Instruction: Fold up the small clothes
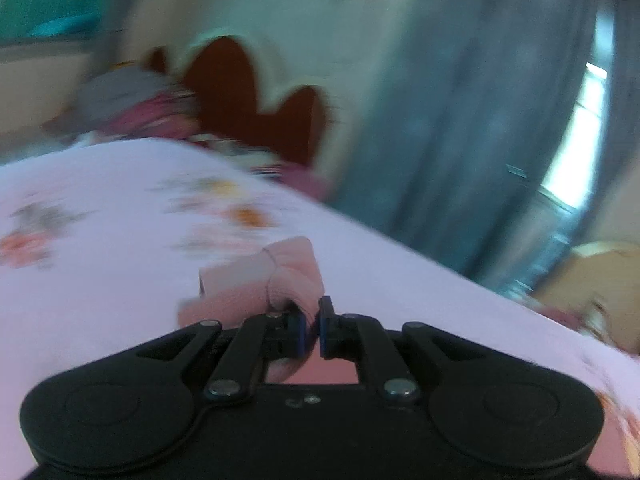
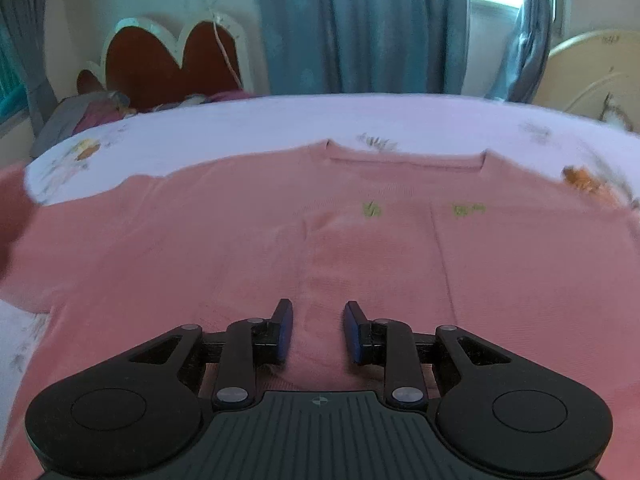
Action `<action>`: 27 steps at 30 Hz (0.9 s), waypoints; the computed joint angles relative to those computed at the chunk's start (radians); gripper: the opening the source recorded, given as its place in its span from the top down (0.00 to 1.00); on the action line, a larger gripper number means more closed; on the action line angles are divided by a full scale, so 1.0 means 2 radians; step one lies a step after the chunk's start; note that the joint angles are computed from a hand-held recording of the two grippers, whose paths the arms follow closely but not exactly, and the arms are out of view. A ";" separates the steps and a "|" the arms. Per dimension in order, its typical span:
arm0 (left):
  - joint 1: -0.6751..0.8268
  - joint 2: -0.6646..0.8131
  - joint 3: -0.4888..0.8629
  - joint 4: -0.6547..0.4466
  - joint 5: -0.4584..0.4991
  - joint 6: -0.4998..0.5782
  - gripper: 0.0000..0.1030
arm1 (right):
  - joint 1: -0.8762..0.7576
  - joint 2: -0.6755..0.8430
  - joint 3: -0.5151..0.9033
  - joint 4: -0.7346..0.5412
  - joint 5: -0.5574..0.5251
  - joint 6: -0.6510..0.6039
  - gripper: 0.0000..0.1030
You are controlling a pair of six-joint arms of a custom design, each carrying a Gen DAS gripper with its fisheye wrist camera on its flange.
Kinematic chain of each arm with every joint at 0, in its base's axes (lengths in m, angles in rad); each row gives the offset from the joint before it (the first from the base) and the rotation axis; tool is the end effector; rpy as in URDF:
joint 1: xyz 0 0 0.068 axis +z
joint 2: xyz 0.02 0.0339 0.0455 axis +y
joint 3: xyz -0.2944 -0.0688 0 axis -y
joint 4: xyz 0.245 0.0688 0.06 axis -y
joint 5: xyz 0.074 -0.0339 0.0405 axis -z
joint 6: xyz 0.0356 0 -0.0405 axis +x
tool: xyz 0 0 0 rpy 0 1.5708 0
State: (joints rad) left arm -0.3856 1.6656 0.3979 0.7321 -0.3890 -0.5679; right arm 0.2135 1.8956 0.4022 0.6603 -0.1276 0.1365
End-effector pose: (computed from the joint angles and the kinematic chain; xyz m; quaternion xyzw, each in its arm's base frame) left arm 0.2555 -0.0891 0.1361 -0.1728 0.8404 -0.0735 0.5084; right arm 0.2592 0.0608 0.0720 -0.0588 0.9293 0.1212 0.3440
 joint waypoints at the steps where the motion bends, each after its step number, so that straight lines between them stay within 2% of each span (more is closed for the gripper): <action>1: -0.033 0.005 0.019 -0.009 -0.005 0.003 0.94 | -0.009 -0.009 0.001 -0.008 -0.009 0.002 0.74; 5: -0.125 0.057 0.098 -0.024 -0.003 0.004 0.94 | -0.056 -0.050 -0.017 -0.013 -0.032 0.000 0.74; 9: -0.193 0.143 0.201 -0.043 0.008 0.011 0.94 | -0.133 -0.086 -0.035 -0.034 -0.068 -0.037 0.74; 12: -0.226 0.212 0.282 -0.072 0.027 0.019 0.94 | -0.196 -0.099 -0.039 -0.055 -0.097 -0.068 0.74; 15: -0.256 0.272 0.356 -0.122 0.032 0.041 0.94 | -0.249 -0.103 -0.037 -0.079 -0.122 -0.096 0.74; 16: -0.262 0.290 0.381 -0.149 0.036 0.045 0.91 | -0.265 -0.105 -0.036 -0.087 -0.131 -0.107 0.74; 17: -0.269 0.305 0.405 -0.180 0.032 0.046 0.82 | -0.279 -0.108 -0.036 -0.095 -0.141 -0.117 0.74; 18: -0.275 0.317 0.424 -0.207 0.030 0.047 0.78 | -0.295 -0.107 -0.032 -0.105 -0.155 -0.128 0.74; 21: -0.288 0.321 0.433 -0.244 0.013 0.049 0.70 | -0.315 -0.111 -0.029 -0.122 -0.184 -0.143 0.74; 22: -0.288 0.313 0.420 -0.241 0.009 0.052 0.53 | -0.317 -0.112 -0.030 -0.125 -0.190 -0.146 0.68; 23: -0.290 0.304 0.404 -0.237 -0.006 0.053 0.34 | -0.315 -0.115 -0.031 -0.126 -0.195 -0.147 0.54; 24: -0.295 0.294 0.394 -0.241 -0.034 0.048 0.31 | -0.306 -0.117 -0.040 -0.106 -0.194 -0.138 0.25; 25: -0.296 0.282 0.376 -0.233 -0.049 0.048 0.27 | -0.300 -0.122 -0.051 -0.082 -0.196 -0.131 0.18; 27: -0.291 0.259 0.342 -0.228 -0.060 0.041 0.27 | -0.279 -0.132 -0.057 -0.072 -0.199 -0.131 0.19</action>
State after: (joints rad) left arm -0.9667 2.1834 1.0814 0.2764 -0.5081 -0.4866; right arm -0.3454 1.6310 0.2889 0.5153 -0.5247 -0.1258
